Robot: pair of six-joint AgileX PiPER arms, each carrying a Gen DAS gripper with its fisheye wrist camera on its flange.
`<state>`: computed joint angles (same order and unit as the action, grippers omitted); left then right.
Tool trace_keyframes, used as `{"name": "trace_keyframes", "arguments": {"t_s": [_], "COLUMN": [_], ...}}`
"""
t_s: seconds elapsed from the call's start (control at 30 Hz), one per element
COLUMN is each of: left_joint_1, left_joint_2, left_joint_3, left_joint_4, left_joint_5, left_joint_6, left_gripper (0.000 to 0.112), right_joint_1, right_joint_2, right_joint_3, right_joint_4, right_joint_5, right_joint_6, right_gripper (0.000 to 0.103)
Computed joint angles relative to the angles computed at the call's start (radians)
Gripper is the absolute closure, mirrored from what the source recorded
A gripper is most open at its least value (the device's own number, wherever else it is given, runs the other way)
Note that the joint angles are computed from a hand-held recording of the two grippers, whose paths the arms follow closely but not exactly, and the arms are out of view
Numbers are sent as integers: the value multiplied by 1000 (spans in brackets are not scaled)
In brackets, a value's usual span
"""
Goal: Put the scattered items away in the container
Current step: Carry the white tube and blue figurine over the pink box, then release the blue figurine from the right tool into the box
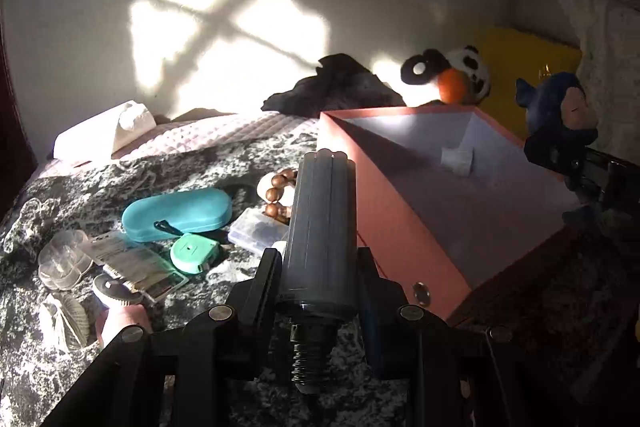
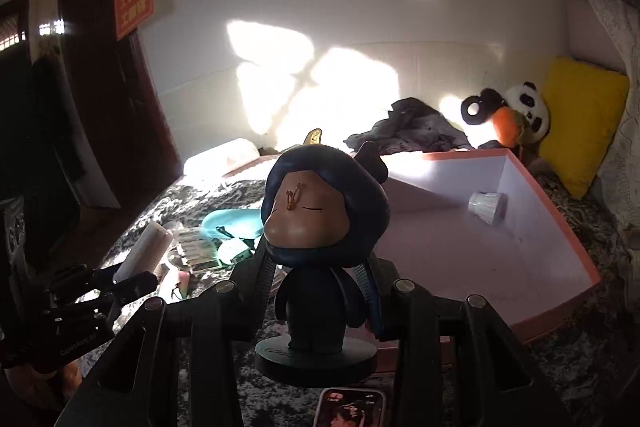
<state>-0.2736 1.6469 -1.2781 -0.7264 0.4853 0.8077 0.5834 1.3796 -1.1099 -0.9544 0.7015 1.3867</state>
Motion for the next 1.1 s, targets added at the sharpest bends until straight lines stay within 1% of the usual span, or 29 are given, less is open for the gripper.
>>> {"name": "trace_keyframes", "arguments": {"t_s": [0.07,0.13,0.33,0.43,0.53,0.67,0.77,0.83,0.87,0.9,0.93,0.97,1.1], "left_joint_1": [-73,-141,-299,-344,-367,-387,-386,-380,-378,-374,-373,-374,-356], "left_joint_2": [33,80,251,345,421,481,509,519,512,498,487,477,446], "left_joint_3": [-67,-146,-382,-491,-571,-621,-645,-655,-642,-621,-605,-595,-575], "left_joint_4": [69,155,416,516,585,676,723,731,734,730,743,761,731], "left_joint_5": [-7,-1,50,92,130,145,169,174,159,135,116,106,101], "left_joint_6": [-81,-178,-448,-558,-630,-719,-788,-808,-815,-813,-825,-839,-819], "left_gripper": [82,82,82,82,82,82,81,58,39,31,30,30,30], "right_joint_1": [-38,-83,-230,-280,-320,-376,-393,-393,-391,-389,-382,-372,-335], "right_joint_2": [-30,-50,-51,-27,4,50,103,140,152,164,168,166,162], "right_joint_3": [20,34,54,60,63,48,15,-9,-13,-18,-18,-17,-23], "right_joint_4": [-23,-30,18,50,71,112,122,112,99,86,66,40,-13], "right_joint_5": [36,48,8,-15,-30,-64,-48,-16,-4,7,17,26,61], "right_joint_6": [18,26,-43,-74,-105,-161,-205,-207,-194,-181,-165,-146,-114], "right_gripper": [62,62,62,62,62,62,61,59,49,41,29,25,25]}}
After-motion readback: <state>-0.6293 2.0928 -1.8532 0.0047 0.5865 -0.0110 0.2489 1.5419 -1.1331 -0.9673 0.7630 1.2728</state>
